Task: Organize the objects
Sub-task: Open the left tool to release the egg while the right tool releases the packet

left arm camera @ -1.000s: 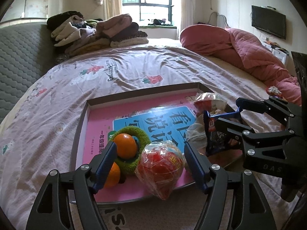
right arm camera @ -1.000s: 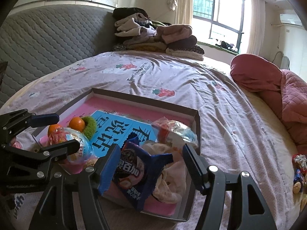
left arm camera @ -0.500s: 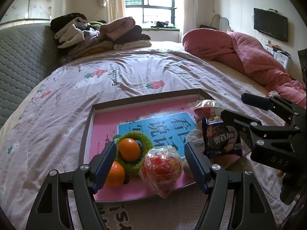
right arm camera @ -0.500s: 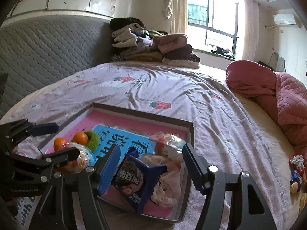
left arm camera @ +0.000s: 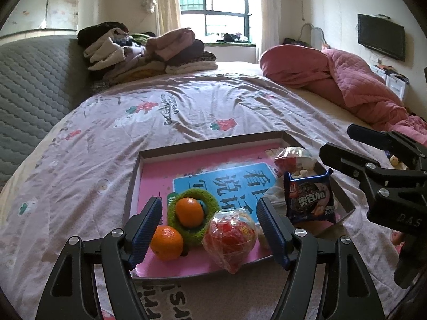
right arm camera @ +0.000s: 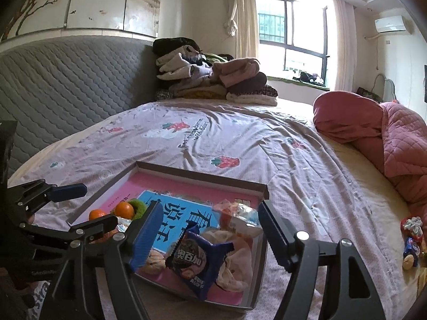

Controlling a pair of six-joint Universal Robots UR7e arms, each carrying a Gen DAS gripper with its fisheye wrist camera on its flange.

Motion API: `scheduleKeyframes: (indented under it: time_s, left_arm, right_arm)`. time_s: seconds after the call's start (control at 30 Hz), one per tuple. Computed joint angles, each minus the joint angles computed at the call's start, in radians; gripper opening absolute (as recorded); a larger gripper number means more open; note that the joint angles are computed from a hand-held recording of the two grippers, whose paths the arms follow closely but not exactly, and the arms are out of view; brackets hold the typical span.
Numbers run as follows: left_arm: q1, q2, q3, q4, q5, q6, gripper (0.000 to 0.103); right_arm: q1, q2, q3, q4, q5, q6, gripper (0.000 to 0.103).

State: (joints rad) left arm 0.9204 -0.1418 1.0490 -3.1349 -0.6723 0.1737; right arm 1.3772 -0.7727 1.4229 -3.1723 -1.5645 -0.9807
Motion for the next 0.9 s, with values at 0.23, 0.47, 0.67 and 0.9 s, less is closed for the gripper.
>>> scheduleKeyframes:
  time_s: [0.23, 0.47, 0.67, 0.9]
  left_arm:
    - [-0.005, -0.010, 0.013, -0.017, 0.010, -0.001, 0.075]
    - [-0.010, -0.019, 0.025, -0.033, 0.023, 0.001, 0.075]
    - [-0.018, -0.038, 0.046, -0.076, 0.040, 0.007, 0.075]
    - [-0.029, -0.062, 0.077, -0.109, 0.066, 0.000, 0.075]
  right_arm:
    - [0.002, -0.009, 0.009, -0.002, 0.004, 0.006, 0.073]
    - [0.005, -0.017, 0.020, -0.015, 0.004, 0.018, 0.073]
    - [0.007, -0.028, 0.029, -0.025, 0.008, 0.021, 0.073]
    - [0.008, -0.043, 0.050, -0.035, 0.023, 0.023, 0.073]
